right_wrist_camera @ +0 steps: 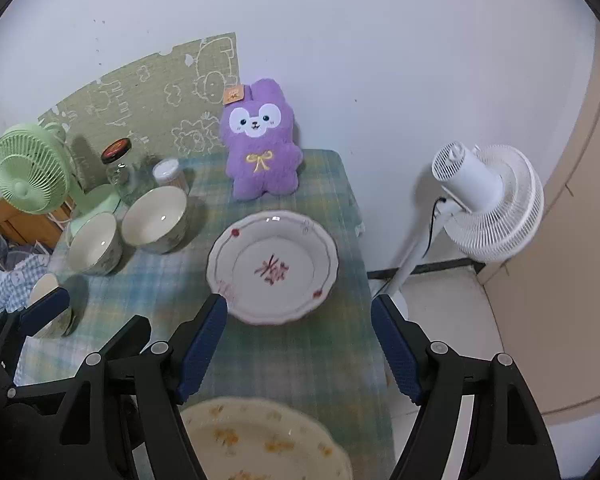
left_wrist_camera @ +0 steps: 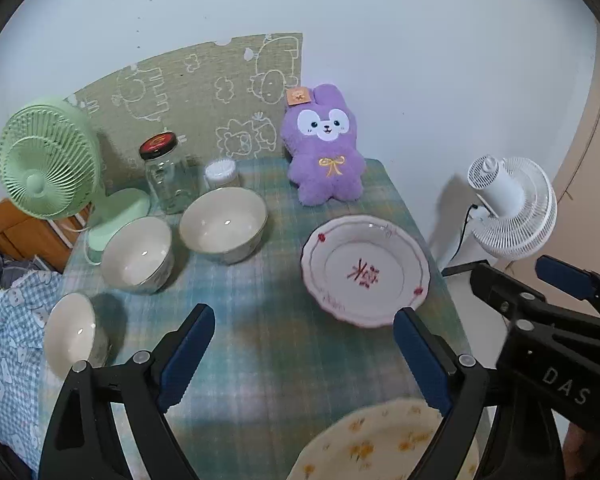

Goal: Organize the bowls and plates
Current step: 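Move both tools to the red-rimmed white plate and grasp its rim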

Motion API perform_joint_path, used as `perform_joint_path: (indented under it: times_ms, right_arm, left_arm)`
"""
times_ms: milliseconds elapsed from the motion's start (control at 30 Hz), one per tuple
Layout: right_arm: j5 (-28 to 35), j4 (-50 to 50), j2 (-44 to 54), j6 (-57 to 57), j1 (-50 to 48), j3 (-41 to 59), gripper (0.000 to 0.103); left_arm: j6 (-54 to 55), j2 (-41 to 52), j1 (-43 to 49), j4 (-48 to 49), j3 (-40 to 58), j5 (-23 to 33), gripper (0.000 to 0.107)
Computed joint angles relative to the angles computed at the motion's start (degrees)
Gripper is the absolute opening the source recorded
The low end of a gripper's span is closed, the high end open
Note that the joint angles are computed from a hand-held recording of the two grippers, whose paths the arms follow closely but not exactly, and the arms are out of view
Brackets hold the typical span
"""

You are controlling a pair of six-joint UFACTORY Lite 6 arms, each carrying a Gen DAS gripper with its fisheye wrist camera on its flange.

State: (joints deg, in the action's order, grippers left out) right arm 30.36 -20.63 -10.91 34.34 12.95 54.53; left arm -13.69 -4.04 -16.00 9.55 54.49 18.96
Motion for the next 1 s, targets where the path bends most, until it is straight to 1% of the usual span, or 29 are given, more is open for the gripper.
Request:
perform_joint_path:
  times_ms: [33, 100, 233, 400, 433, 533, 667, 800, 900, 967, 1000]
  right_arm:
    - [-1.36, 2.74, 2.38, -3.95, -1.69, 1.69, 0.077]
    - [-2.99, 5.36, 6.80, -8.40, -3.85, 4.87, 0.077]
    - [-5.43, 8.54, 15.08, -13.71, -6.61, 10.37, 0.077]
    - [-8.19, 13.70, 24.96, -20.37, -9.46, 16.85, 0.077]
    - [-8.80, 14.91, 27.63, -21.85, -10.04, 18.68, 0.077]
    - [-9.31, 19.05, 33.76, -26.26, -11.18, 23.13, 0.077]
    - [-10.27, 18.28, 40.55, -25.69, -11.62, 27.46, 0.077]
    - [-10.59, 19.42, 46.69, -27.15, -12.35, 31.71, 0.077]
    - [-10.67, 20.15, 49.94, -28.10, -12.66, 33.81, 0.077]
    - [-10.01, 20.88, 52.41, -29.27, -12.80, 35.77, 0.077]
    - [-9.94, 21.15, 53.29, -29.60, -12.87, 36.37, 0.077]
  left_arm:
    - [-2.48, 2.37, -0.33, 2.17, 1.79, -0.54, 0.092]
    - [-7.87, 5.78, -0.91, 7.05, 4.19, -1.18, 0.092]
    - [-17.81, 14.24, -1.56, 16.47, 10.12, -2.37, 0.092]
    - [-32.13, 24.42, -2.38, 30.94, 17.68, -2.80, 0.091]
    - [-33.43, 26.33, -2.33, 31.87, 19.15, -2.92, 0.091]
    - [-31.47, 31.94, -1.82, 28.31, 23.18, -4.04, 0.087]
    - [-28.08, 38.65, -1.54, 24.05, 28.54, -3.76, 0.084]
    - [-28.60, 44.38, -1.93, 24.45, 33.31, -2.59, 0.083]
    - [-26.46, 47.69, -1.88, 21.76, 35.79, -2.48, 0.080]
    - [-24.92, 49.92, -1.94, 20.23, 37.59, -2.07, 0.072]
    - [-23.55, 51.11, -1.95, 18.80, 38.83, -1.47, 0.070]
